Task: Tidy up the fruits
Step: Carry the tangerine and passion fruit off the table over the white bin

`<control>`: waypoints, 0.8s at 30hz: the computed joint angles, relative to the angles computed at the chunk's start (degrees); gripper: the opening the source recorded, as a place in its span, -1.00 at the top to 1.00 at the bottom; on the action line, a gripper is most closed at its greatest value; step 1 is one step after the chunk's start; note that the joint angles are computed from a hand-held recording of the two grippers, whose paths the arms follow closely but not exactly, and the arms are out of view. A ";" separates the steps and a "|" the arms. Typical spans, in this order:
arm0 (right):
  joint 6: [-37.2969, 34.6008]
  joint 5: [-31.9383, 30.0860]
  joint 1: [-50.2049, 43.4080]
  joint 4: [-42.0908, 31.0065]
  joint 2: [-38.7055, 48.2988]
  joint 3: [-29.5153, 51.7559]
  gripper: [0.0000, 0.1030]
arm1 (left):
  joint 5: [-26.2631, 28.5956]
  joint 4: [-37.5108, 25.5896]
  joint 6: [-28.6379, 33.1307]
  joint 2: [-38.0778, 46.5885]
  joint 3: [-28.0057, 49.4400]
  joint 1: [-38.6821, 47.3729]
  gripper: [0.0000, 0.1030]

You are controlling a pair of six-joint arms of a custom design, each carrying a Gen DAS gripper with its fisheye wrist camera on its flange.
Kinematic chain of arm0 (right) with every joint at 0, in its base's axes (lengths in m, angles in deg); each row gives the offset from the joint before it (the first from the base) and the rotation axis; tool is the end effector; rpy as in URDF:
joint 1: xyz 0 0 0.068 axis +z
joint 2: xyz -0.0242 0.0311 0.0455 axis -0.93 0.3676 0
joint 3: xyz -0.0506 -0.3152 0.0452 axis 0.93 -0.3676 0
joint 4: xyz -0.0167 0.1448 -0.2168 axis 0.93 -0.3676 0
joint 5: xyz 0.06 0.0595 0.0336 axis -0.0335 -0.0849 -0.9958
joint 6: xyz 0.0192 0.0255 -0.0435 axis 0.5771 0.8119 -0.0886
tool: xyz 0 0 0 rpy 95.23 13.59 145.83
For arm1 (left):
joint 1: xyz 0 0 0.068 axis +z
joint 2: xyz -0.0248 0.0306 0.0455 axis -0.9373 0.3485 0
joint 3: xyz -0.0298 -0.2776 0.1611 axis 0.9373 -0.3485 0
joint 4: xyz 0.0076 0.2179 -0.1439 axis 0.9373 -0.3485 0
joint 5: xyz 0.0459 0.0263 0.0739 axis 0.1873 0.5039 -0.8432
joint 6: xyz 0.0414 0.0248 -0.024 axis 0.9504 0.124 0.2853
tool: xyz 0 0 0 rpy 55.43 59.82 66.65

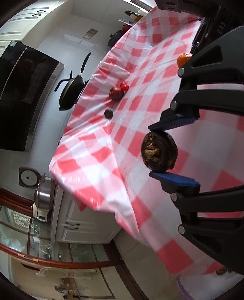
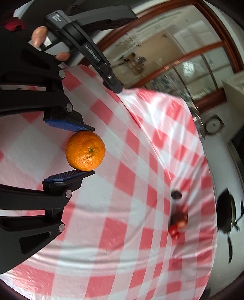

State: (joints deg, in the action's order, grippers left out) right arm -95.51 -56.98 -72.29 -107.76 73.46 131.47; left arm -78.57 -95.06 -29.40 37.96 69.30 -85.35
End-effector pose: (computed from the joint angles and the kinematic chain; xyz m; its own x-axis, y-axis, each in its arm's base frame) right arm 0.2849 0.0052 0.3375 -0.6722 -0.1793 -0.7183 -0.5774 0.7342 0.3571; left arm 0.2432 -0.0555 0.3360 -0.4027 -0.4046 -0.8211 -0.2960 0.9064 -0.3014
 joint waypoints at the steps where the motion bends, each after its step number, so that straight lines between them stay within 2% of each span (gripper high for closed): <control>1: -0.43 0.20 1.26 -0.40 -0.89 -0.70 0.24 | -0.26 -0.43 0.43 -1.25 -0.77 0.36 0.16; 7: -2.10 2.29 7.57 -1.46 -4.18 -3.73 0.24 | -1.40 -3.10 2.84 -7.42 -4.30 2.30 0.16; 17: -5.61 6.26 21.53 -2.03 -11.27 -9.24 0.24 | 2.37 -12.95 4.87 -22.08 -11.02 12.11 0.16; 22: -5.99 9.47 29.38 -2.15 -13.46 -11.44 0.24 | 7.56 -18.53 7.81 -29.01 -13.61 21.57 0.15; 24: -6.19 11.11 32.71 -1.53 -14.95 -12.71 0.23 | 11.61 -20.79 10.15 -31.68 -14.60 27.67 0.16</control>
